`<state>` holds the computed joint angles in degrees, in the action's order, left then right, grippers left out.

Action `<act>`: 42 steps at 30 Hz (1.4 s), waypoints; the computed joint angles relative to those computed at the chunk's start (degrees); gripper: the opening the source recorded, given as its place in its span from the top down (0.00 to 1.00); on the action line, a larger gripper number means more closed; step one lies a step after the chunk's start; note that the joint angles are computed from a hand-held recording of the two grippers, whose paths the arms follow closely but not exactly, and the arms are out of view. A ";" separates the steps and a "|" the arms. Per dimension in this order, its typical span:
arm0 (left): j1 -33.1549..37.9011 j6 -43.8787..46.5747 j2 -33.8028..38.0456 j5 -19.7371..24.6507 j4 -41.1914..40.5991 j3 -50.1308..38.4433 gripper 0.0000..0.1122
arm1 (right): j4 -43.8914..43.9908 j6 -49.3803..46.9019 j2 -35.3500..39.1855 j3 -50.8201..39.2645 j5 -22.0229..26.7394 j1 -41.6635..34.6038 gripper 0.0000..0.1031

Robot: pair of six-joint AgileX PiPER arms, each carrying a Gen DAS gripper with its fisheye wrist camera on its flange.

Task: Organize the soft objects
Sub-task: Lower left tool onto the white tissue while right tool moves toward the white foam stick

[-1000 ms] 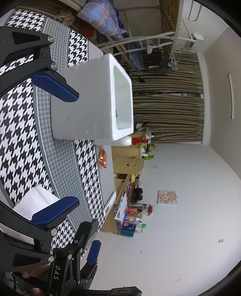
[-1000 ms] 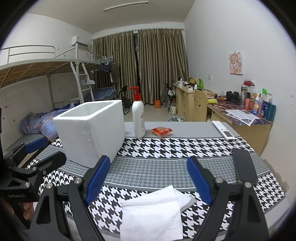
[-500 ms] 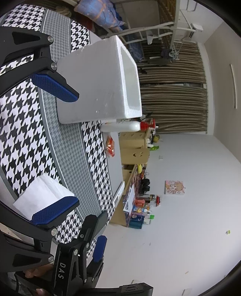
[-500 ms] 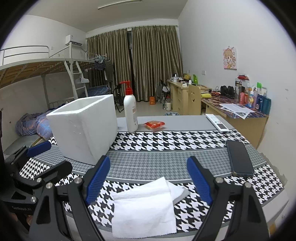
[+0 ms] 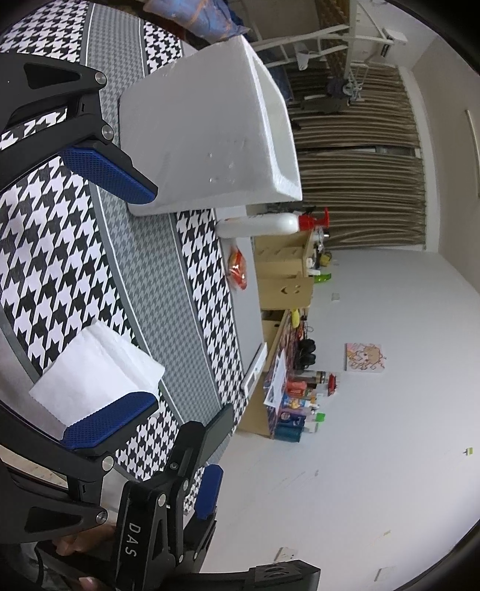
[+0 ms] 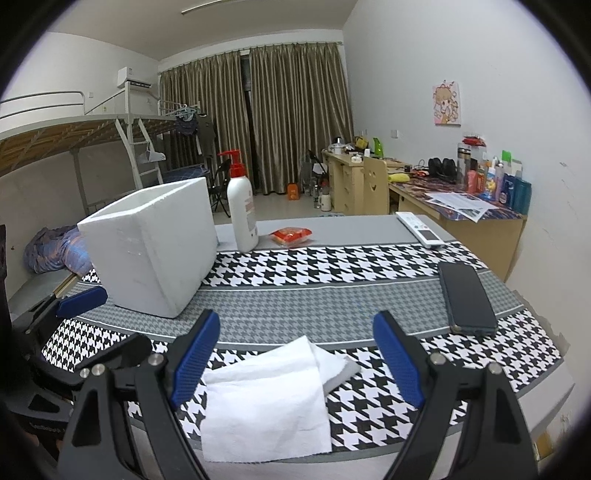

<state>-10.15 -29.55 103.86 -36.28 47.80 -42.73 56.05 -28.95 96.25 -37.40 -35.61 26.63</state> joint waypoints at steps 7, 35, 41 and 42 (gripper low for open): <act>-2.05 -0.75 1.81 1.66 1.32 -1.47 0.09 | -1.25 1.47 0.73 0.63 0.76 -1.51 0.15; -9.05 -14.13 9.22 10.62 15.49 -10.47 0.09 | -9.93 10.54 2.33 3.60 3.34 -7.56 0.15; -9.93 -21.29 11.12 12.36 22.40 -13.24 0.09 | -12.54 12.99 2.97 4.09 3.78 -9.29 0.15; -10.00 -23.37 11.49 12.45 24.63 -13.84 0.09 | -13.14 13.57 3.05 4.25 3.85 -9.60 0.15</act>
<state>-20.15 -52.91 115.35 -23.84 72.43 -56.57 42.91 -15.38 99.30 -33.15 -31.75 17.03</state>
